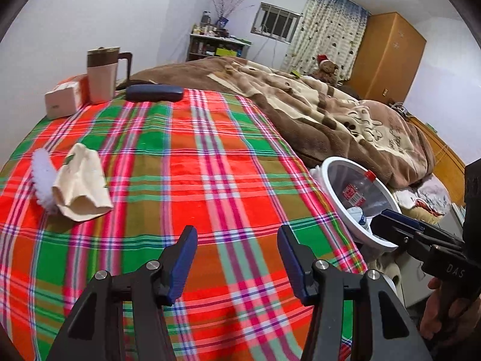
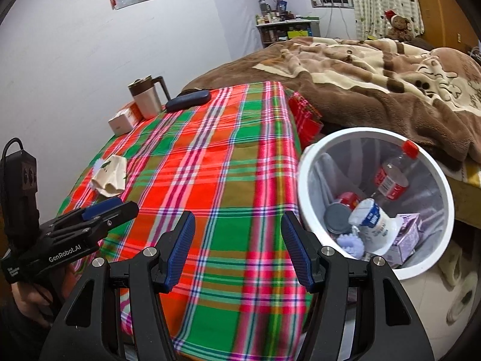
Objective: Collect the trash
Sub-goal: 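Move both open tools back from the bin to the table, then grasp the cream cloth bag with the right tool while the left tool grasps the white mesh scrubber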
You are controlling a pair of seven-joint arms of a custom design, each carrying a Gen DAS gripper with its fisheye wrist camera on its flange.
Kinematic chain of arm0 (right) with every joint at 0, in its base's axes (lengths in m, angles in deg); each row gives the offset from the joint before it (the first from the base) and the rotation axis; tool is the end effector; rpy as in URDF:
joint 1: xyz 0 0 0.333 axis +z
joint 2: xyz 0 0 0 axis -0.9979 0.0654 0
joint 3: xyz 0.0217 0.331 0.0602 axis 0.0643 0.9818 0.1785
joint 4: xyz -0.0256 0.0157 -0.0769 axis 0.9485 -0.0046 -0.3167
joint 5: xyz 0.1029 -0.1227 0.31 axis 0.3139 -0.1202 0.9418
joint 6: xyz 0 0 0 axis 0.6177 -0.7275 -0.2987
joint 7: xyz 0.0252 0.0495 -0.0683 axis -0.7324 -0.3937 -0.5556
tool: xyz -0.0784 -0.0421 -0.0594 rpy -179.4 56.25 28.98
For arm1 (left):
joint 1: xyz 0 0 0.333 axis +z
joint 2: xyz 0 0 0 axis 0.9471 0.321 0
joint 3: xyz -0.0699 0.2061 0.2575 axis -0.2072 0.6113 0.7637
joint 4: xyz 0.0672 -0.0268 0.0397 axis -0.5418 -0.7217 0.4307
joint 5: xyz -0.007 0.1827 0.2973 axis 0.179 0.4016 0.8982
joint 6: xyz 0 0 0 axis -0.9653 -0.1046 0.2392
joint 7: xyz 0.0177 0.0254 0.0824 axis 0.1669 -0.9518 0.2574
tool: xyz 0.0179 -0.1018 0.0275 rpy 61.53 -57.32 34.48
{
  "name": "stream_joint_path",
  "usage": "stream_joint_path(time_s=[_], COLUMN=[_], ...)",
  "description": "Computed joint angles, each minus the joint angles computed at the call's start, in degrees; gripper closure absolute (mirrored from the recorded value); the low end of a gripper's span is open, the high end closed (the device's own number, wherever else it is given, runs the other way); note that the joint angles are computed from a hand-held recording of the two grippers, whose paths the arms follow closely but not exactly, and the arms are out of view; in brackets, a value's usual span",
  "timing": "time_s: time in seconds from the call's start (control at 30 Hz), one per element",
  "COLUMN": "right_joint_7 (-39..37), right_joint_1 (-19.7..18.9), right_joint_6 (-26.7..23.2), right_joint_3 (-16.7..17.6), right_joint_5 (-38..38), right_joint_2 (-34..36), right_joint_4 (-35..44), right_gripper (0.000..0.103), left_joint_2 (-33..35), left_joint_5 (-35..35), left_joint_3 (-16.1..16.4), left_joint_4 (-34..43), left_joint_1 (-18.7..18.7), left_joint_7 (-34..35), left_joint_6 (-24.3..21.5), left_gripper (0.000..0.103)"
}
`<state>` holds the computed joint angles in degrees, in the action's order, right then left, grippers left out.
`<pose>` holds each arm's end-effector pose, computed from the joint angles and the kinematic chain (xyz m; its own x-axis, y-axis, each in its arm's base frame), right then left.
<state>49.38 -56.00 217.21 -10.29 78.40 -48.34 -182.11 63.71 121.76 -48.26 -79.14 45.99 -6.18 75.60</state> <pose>0.5791 0.3888 0.4143 0.5168 -0.8141 -0.2650 -0.6997 -0.2232 -0.6787 0.5216 -0.3616 0.3867 0.1398 -0.9574 0.2525 -0.6579 -0.2804 -0.6989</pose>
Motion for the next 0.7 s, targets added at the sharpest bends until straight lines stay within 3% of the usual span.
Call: stream_joint_path(time_s=[0.27, 0.7], right_joint_7=[-1.91, -3.44], right_joint_1=[-0.04, 1.87], right_joint_6=[-2.25, -7.88], right_joint_3=[1.63, 2.24], right_joint_5=[0.11, -1.15], right_joint_2=[1.93, 6.80], right_joint_4=[3.49, 12.87], right_gripper=[0.045, 0.051], left_joint_2=[-3.49, -11.92], left_joint_5=[1.12, 3.40], left_joint_3=[-0.03, -2.22], left_joint_4=[-4.61, -14.60], left_joint_1=[1.02, 6.15], left_joint_7=[-3.96, -11.91], left_joint_6=[-2.56, -8.36], left_gripper=[0.047, 0.047])
